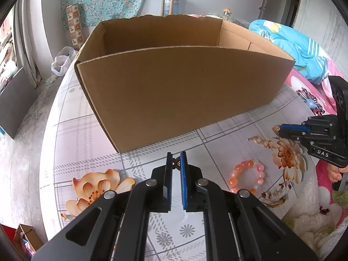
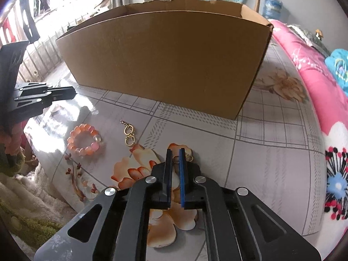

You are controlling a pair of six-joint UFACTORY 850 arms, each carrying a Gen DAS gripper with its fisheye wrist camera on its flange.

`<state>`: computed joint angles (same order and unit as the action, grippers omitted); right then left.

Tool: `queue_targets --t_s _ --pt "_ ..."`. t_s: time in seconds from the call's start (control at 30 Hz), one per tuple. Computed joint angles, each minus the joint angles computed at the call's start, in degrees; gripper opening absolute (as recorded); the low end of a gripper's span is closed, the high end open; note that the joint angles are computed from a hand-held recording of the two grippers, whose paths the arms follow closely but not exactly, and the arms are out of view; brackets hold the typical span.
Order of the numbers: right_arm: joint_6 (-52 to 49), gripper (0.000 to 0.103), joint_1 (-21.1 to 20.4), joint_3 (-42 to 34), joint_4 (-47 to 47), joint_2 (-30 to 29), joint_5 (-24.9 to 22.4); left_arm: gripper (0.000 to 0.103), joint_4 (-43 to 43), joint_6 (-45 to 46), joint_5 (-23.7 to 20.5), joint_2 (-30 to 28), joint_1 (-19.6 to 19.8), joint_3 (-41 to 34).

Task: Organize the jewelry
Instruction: 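Close the right tool on the gold ring charm while the left tool holds the butterfly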

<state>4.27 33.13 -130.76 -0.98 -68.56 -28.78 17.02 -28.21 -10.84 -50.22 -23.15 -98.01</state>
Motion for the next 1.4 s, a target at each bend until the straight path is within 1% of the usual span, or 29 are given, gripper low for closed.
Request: queue_targets --t_s 0.07,0.17,0.23,0.27,0.33,0.43,0.5,0.57,0.6,0.73,0.9,0.97,1.0,1.03,1.1,1.27,1.4 --pt "0.2 0.005 -0.2 -0.5 0.2 -0.2 -0.6 0.006 0.4 -0.3 0.0 0.1 -0.1 0.1" --pt "0.5 0.009 -0.5 -0.4 0.9 0.0 -0.4 0.006 1.1 -1.1 0.2 0.4 -0.1 0.4" --pt "1.1 0.023 -0.5 -0.5 0.1 0.0 -0.4 0.006 0.8 -0.9 0.1 0.5 -0.1 0.6" --pt "1.3 0.025 -0.6 -0.6 -0.5 0.0 -0.3 0.006 0.3 -0.5 0.1 0.4 -0.1 0.6" --pt "1.4 0.027 -0.7 -1.8 -0.8 -0.7 -0.9 0.006 -1.1 0.6 0.1 0.4 -0.1 0.5" --pt "0.4 0.028 -0.7 -5.3 -0.3 -2.8 -3.2 0.006 -1.1 0.6 0.3 0.5 -0.1 0.6" --pt "1.8 0.028 -0.2 -6.9 -3.2 -3.7 -4.2 0.006 -0.6 0.1 0.7 0.7 0.0 0.9" --pt "2.4 0.026 0.1 -9.6 -4.6 -5.2 -6.2 0.006 -1.1 0.5 1.0 0.8 0.1 1.1" --pt "2.1 0.018 0.1 -10.8 -4.2 -5.8 -6.9 0.006 -1.7 1.0 1.1 0.8 0.1 1.2" --pt "3.0 0.018 0.3 -12.5 -5.0 -6.9 -7.4 0.006 -3.1 2.4 0.6 0.5 0.2 0.9" --pt "3.5 0.017 0.2 -11.2 -4.6 -6.3 -6.1 0.006 0.7 -1.3 0.8 0.9 0.0 1.2" --pt "3.6 0.017 0.2 -8.8 -4.3 -4.9 -4.9 0.006 2.0 -2.5 0.7 1.0 -0.1 1.3" --pt "3.4 0.015 0.2 -8.5 -4.1 -4.7 -4.6 0.006 2.4 -2.9 0.7 1.1 -0.1 1.3" --pt "3.0 0.006 0.1 -7.8 -3.8 -4.4 -4.2 0.006 2.5 -3.0 0.7 1.1 -0.2 1.3" --pt "1.8 0.004 -0.1 -7.9 -2.1 -4.4 -4.3 0.006 3.2 -3.6 0.6 1.1 -0.2 1.3" --pt "1.6 0.004 -0.4 -7.8 -1.3 -4.3 -4.1 0.006 4.6 -4.9 0.7 1.2 -0.3 1.3" --pt "1.6 0.004 -0.3 -5.8 -0.8 -3.2 -2.9 0.006 5.6 -5.9 0.9 1.3 -0.4 1.6"
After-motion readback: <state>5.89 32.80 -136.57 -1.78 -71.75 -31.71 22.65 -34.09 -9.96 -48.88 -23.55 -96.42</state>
